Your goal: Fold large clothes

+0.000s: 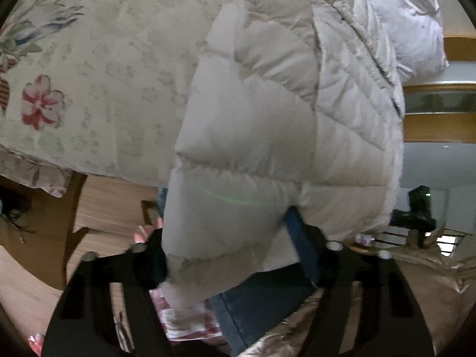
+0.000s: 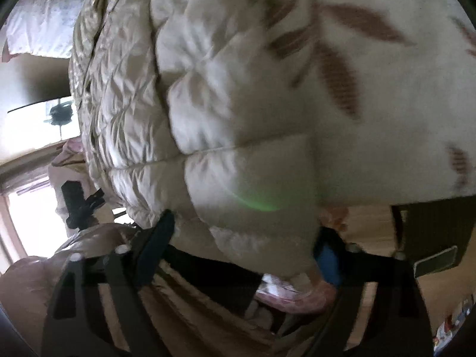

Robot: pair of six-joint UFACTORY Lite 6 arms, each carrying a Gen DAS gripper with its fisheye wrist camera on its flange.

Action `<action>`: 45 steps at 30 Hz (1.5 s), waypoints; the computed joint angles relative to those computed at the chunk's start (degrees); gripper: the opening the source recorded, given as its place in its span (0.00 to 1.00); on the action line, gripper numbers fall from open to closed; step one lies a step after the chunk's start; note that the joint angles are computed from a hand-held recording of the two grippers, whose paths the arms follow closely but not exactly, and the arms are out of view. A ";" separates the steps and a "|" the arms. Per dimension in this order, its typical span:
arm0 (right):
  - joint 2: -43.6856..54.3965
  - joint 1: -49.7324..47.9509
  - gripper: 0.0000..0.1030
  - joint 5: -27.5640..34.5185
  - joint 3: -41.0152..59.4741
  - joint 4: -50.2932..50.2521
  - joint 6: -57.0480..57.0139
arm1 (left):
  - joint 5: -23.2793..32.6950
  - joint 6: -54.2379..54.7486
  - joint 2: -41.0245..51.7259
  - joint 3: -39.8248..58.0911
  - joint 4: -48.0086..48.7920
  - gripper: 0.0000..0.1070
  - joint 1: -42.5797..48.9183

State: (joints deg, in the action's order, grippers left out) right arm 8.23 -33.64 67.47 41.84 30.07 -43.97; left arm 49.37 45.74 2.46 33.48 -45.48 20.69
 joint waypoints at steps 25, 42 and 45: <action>-8.23 6.15 0.10 -7.63 20.05 26.37 0.62 | 2.91 -1.61 5.56 25.78 -21.82 0.13 0.51; 20.25 19.98 0.10 -24.63 56.24 20.33 24.33 | 1.47 -22.08 41.15 75.60 -17.58 0.13 -6.20; 28.90 22.21 0.11 -23.76 67.93 13.64 33.53 | 2.70 -28.58 49.24 85.87 -14.83 0.13 -6.78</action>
